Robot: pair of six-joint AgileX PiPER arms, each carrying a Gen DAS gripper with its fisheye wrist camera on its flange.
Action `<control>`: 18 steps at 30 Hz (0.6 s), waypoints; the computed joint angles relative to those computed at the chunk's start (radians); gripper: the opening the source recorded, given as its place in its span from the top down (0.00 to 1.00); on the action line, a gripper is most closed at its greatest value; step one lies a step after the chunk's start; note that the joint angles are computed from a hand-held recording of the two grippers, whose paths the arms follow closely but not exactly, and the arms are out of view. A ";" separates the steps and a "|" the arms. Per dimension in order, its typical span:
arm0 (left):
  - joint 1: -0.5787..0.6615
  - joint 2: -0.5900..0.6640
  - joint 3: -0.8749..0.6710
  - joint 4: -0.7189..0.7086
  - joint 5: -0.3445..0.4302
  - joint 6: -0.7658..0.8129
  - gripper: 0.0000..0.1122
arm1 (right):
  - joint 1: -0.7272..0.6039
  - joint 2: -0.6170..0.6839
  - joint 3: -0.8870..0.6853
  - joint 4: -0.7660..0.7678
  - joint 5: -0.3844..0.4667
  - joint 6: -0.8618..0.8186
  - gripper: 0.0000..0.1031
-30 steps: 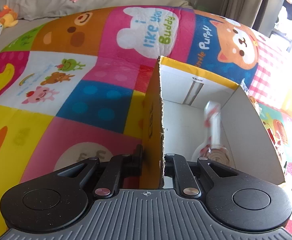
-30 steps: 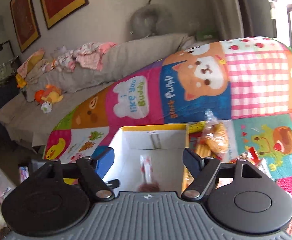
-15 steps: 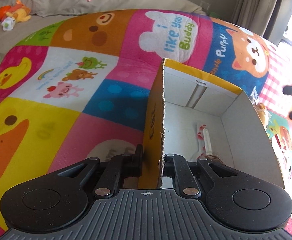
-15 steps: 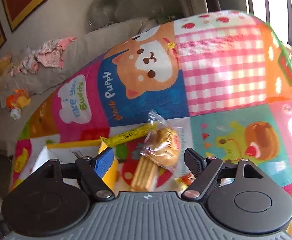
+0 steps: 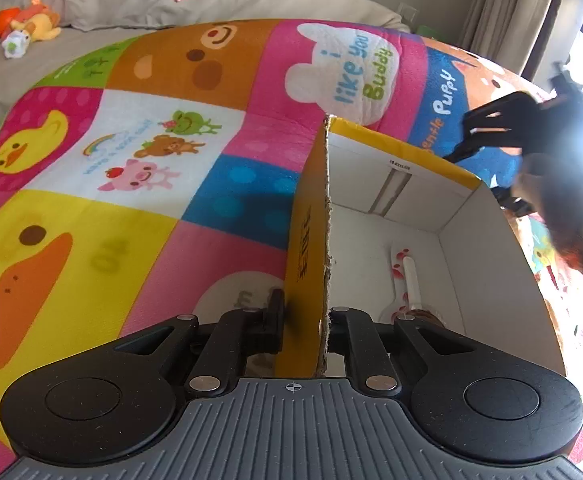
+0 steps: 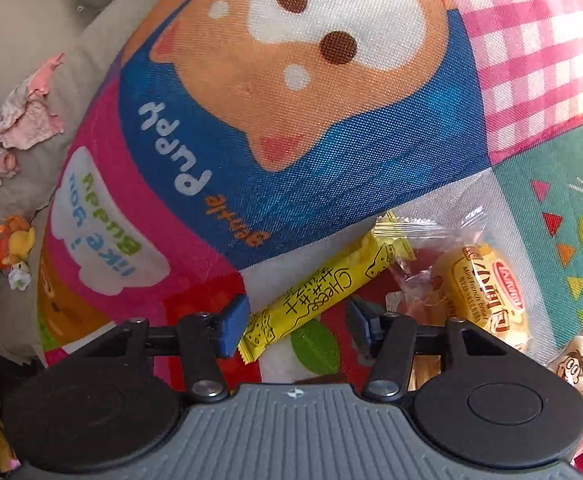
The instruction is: Organize objects
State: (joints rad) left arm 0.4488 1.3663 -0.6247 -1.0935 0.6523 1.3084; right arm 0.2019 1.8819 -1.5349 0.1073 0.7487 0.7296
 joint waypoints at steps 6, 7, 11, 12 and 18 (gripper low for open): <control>0.015 0.012 -0.005 -0.013 0.023 0.013 0.87 | 0.075 0.185 -0.261 -0.203 0.191 0.200 0.40; 0.021 0.014 -0.006 -0.014 0.029 0.015 0.87 | 0.087 0.205 -0.292 -0.221 0.205 0.202 0.40; 0.034 0.017 -0.006 -0.018 0.047 0.020 0.87 | 0.083 0.199 -0.282 -0.205 0.188 0.181 0.47; 0.033 0.018 -0.007 -0.018 0.046 0.017 0.87 | 0.067 0.174 -0.246 -0.183 0.164 0.166 0.54; 0.034 0.018 0.001 -0.036 0.043 0.023 0.87 | -0.010 0.030 -0.079 -0.181 0.138 0.110 0.94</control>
State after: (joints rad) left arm 0.4826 1.3844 -0.6238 -1.1293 0.6949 1.3311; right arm 0.1923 1.9115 -1.6137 -0.0739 0.8870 0.8394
